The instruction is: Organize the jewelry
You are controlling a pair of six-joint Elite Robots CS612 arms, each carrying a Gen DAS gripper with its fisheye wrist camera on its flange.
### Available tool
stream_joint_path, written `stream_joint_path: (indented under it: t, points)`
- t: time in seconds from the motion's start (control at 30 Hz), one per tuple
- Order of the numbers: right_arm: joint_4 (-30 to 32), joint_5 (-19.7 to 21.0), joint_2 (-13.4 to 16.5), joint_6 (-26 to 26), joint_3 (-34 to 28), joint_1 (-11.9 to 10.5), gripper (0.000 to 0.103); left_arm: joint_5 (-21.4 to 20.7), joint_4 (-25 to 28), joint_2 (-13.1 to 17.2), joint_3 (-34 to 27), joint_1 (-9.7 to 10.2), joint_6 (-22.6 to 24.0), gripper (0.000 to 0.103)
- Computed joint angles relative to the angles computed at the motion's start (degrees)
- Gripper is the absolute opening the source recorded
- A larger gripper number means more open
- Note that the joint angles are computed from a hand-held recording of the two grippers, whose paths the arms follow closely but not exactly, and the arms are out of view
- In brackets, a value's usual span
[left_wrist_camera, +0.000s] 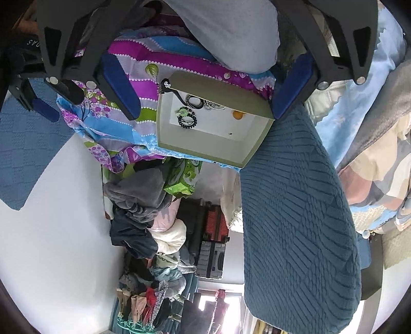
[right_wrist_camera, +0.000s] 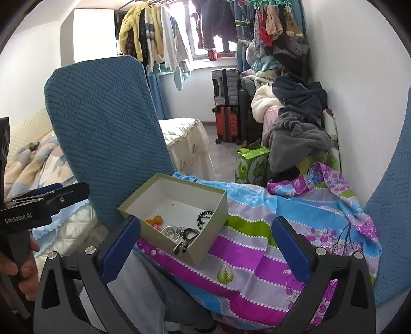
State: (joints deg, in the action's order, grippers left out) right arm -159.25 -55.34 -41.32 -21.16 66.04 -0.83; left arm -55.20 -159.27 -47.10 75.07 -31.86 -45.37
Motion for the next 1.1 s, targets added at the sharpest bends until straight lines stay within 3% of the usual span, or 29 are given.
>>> stream_joint_path:
  t: [0.37,1.1]
  points:
    - [-1.91,-0.49,0.09,1.10,0.16,0.11,0.103,1.42,3.22,0.03,-0.42,-0.14,-0.46,0.102]
    - [-1.15,-1.12,0.10,0.79,-0.10,-0.05,0.103,1.28,4.20,-0.19,-0.20,-0.24,-1.86,0.102]
